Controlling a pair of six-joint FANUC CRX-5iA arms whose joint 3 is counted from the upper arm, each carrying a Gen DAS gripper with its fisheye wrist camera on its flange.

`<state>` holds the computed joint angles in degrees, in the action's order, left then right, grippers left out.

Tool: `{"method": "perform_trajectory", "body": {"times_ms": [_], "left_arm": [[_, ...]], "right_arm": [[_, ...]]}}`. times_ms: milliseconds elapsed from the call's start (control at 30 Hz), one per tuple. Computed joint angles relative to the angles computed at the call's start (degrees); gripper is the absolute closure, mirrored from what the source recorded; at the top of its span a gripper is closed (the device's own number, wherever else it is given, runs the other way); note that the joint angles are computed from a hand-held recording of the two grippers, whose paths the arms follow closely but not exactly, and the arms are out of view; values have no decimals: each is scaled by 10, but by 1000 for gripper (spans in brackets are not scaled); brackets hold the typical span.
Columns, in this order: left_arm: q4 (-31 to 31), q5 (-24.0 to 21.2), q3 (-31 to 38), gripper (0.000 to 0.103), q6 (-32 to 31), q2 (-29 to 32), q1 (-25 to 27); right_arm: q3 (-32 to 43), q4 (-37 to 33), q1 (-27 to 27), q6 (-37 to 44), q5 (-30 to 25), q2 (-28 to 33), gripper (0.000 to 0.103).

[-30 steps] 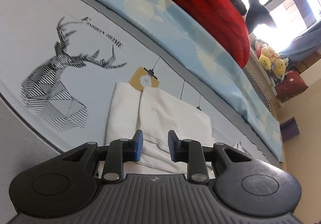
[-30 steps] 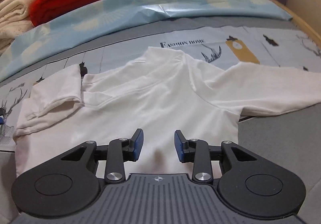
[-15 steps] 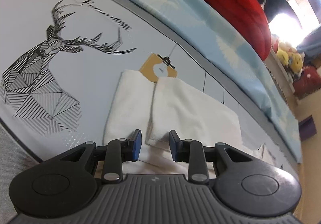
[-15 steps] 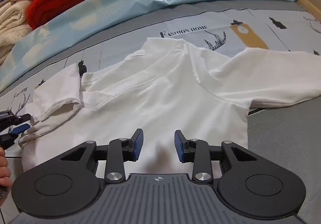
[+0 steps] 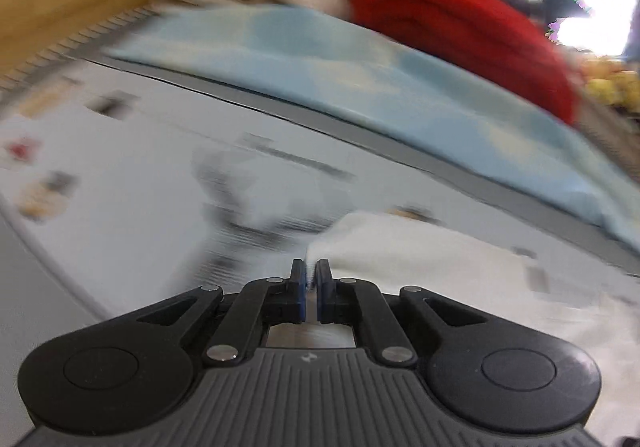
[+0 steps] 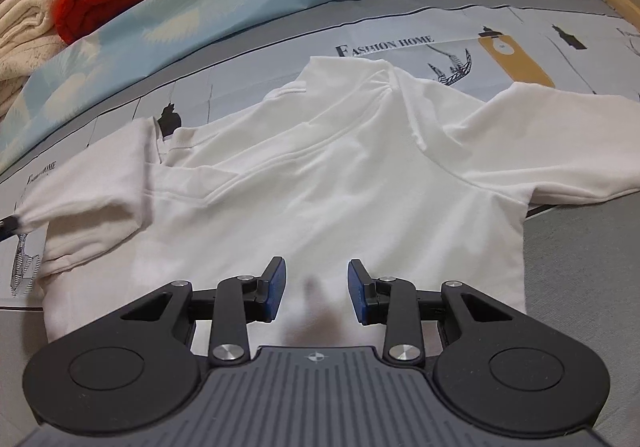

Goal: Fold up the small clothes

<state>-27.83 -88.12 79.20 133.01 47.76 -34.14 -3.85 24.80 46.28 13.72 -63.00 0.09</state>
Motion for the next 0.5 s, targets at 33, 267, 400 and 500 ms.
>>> {"method": "perform_trajectory", "body": {"times_ms": [33,267,400,500], "left_arm": [[-29,-26,-13,98,2,-14,4],[-301,-284,-64,97,77,-66,15],[-237,-130,-151,80,80,-121,5],[-88,48,-265,66,36,-176,31]], "right_arm": [[2,-3,1,-1,0,1,67],[8,8,13,-5,2,2,67],[8,22,19,-16,-8,3,67],[10,27,24,-20,-17,2,67]]}}
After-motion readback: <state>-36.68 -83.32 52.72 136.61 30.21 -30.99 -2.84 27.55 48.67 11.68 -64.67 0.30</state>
